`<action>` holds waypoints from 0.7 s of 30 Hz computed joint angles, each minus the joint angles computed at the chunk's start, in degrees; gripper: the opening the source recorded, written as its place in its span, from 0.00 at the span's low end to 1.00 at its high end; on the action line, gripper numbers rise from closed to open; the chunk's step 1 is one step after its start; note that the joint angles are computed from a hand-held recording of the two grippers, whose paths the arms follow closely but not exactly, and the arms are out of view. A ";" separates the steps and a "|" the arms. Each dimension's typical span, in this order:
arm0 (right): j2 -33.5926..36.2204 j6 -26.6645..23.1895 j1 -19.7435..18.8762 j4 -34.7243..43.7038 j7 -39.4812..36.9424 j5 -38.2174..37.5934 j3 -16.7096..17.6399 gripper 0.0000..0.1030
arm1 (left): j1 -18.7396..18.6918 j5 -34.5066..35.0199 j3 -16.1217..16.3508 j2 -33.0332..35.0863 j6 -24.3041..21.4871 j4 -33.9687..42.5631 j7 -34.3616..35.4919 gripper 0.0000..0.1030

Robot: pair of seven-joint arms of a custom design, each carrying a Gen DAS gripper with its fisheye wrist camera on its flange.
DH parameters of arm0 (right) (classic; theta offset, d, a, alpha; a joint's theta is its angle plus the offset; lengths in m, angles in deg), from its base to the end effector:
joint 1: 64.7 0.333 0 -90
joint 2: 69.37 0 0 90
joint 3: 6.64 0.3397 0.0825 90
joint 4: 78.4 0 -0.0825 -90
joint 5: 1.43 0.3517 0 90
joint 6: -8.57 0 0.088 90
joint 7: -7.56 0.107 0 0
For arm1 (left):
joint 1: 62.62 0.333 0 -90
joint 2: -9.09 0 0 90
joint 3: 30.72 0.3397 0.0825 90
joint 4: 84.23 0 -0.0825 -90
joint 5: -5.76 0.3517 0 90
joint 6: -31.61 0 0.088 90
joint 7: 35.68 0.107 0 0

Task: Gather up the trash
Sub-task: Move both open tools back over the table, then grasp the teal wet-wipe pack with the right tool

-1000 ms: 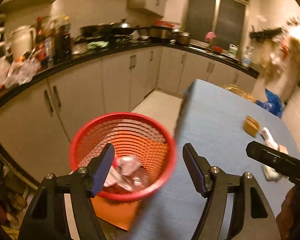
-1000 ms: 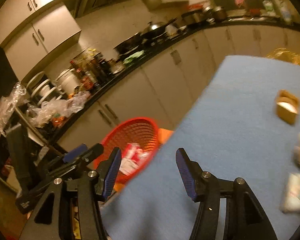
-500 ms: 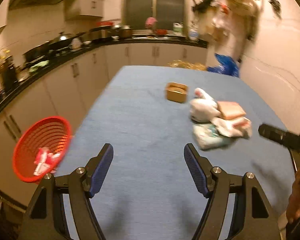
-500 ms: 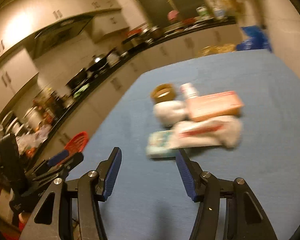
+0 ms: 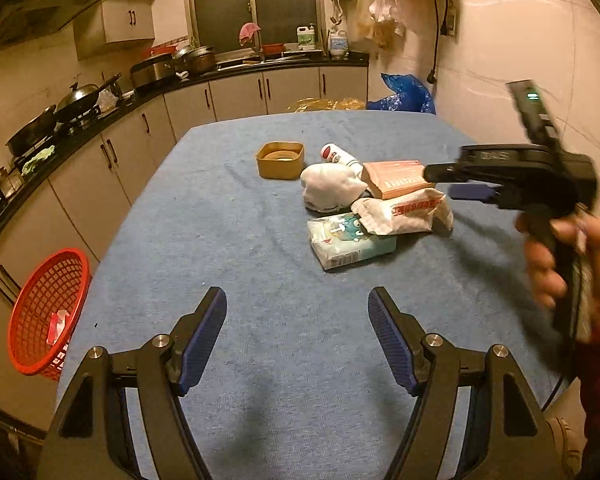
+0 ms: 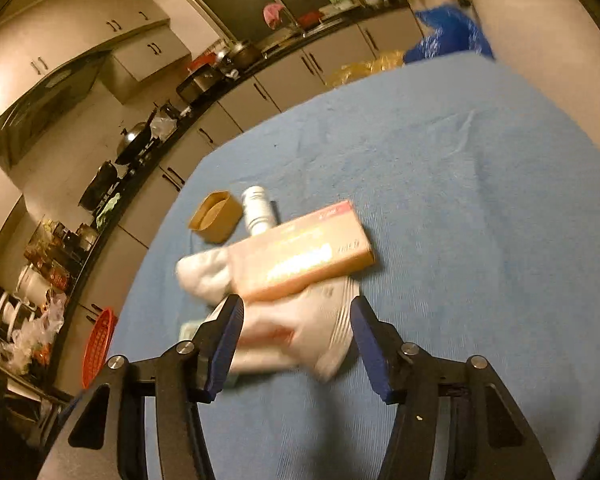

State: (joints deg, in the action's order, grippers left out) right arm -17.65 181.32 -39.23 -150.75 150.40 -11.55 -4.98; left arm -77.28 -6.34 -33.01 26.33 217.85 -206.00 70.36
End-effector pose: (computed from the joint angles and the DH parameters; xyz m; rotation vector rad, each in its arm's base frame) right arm 0.7042 0.3652 0.3449 -1.3588 1.8521 -0.1865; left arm 0.5892 -0.1557 0.4120 -1.4295 2.0412 -0.8405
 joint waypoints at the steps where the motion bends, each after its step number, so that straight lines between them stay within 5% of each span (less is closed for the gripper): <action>1: 1.20 -0.70 -0.56 1.76 0.95 -0.40 0.39 0.54 | -0.26 -0.02 0.44 0.19 -0.36 0.26 -0.19 0.70; 4: 4.86 -0.53 -5.99 5.22 -5.41 3.48 9.35 0.49 | 0.16 0.05 0.71 0.81 -1.80 1.19 -0.83 0.70; 6: 4.28 2.75 -7.96 2.53 -9.04 4.47 13.54 0.49 | 2.61 -0.07 -1.42 1.16 -2.44 1.81 -0.51 0.70; 9: 3.37 5.49 -13.30 -3.31 -16.73 5.53 24.72 0.49 | 3.85 -0.04 -2.10 1.76 -3.11 2.71 -0.78 0.70; 12: 2.16 3.16 -15.98 -7.82 -24.77 4.45 32.55 0.50 | 6.44 -0.42 -4.01 2.11 -3.62 3.36 -0.12 0.70; 14: -0.24 1.45 -13.71 -9.24 -27.16 3.78 30.83 0.50 | 8.71 -1.18 -5.87 2.33 -3.86 3.74 0.46 0.70; 18: -5.25 0.70 -2.45 -8.33 -25.62 1.31 15.60 0.62 | 11.38 -2.88 -7.50 2.53 -4.89 4.48 0.80 0.70; 21: -3.48 0.33 -2.35 -4.89 -25.89 3.43 15.16 0.65 | 15.31 -5.25 -11.02 2.24 -5.98 4.45 2.41 0.70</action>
